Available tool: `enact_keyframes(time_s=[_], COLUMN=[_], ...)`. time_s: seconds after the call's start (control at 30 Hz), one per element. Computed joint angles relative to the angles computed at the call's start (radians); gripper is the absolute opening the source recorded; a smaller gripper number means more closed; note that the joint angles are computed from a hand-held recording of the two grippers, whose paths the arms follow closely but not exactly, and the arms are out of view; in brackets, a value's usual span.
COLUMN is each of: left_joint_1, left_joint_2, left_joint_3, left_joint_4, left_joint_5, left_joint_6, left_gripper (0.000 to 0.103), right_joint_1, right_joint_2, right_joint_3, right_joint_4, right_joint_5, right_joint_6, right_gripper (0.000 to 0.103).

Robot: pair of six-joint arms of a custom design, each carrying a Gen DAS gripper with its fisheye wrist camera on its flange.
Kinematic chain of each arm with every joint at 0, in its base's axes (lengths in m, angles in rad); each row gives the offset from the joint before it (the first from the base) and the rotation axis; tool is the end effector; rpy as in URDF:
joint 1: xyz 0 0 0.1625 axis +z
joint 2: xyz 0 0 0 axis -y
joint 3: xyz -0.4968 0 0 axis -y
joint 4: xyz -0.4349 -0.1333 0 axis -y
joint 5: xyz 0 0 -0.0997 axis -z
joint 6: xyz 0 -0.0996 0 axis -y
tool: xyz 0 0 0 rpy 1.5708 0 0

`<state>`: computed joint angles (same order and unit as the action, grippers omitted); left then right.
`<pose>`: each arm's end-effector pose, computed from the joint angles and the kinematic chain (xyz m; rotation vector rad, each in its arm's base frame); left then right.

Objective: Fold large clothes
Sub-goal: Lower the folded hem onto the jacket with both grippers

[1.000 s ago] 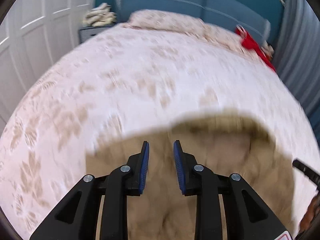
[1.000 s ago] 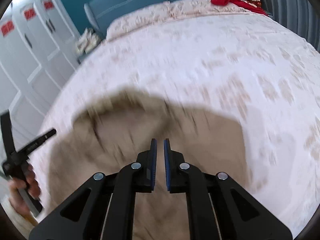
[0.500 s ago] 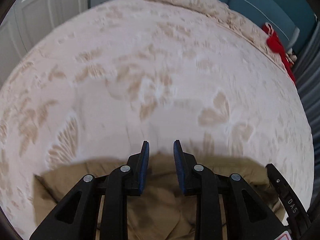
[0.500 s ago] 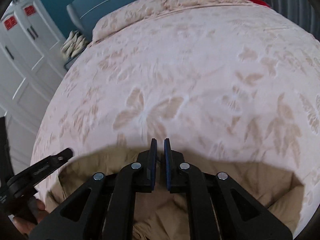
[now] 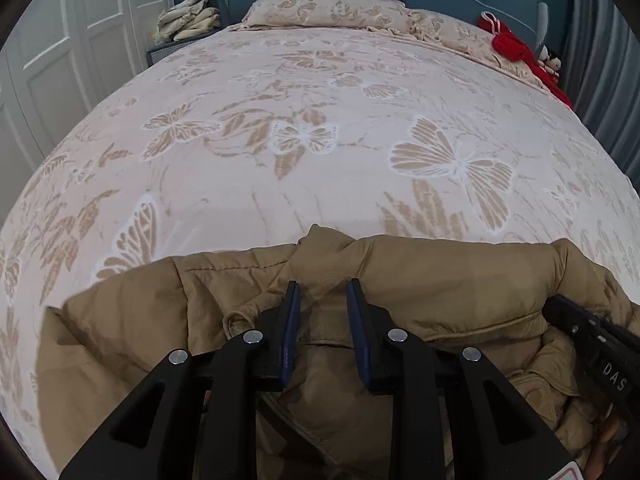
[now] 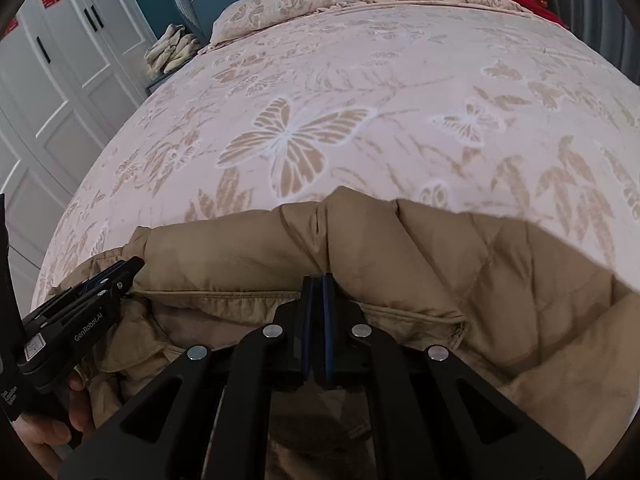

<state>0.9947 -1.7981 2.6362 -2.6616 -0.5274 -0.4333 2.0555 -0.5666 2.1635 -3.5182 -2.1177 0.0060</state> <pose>0.0271 -0.3610 0.2996 -0.0033 2.2021 -0.8547 0.3194 -0.4316 -0.0513 0.4959 -2.5821 0.6300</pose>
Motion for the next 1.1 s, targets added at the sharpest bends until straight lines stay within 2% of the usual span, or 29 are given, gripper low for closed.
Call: enact_keyframes(time_s=[0.1,0.2,0.33,0.73,1.1], left_joint_1=[-0.009,-0.031,-0.034,-0.037,-0.039], left_joint_2=[0.034,0.075,0.120,0.192,0.212], left_joint_3=[0.029,0.049,0.064,0.096,0.096], left_joint_4=[-0.093,-0.114,-0.180,-0.358,-0.379], left_joint_5=[0.033,0.100,0.136,0.166,0.182], left_joint_6=[0.023,0.010,0.031,0.099,0.108], left_gripper=[0.025,0.025,0.025,0.025,0.025], right_joint_1=[0.000,0.006,0.006,-0.003,-0.004], right_joint_2=[0.029,0.052,0.071,0.102,0.114], right_joint_3=[0.000,-0.004,-0.004,0.003,0.002], right_joint_4=[-0.060,-0.102,-0.147,-0.245,-0.272], right_joint_5=[-0.012,-0.034,-0.040,-0.025,-0.022], right_joint_6=[-0.025,-0.057,-0.082,-0.124,-0.133], right_gripper=[0.001,0.001,0.001,0.000,0.000])
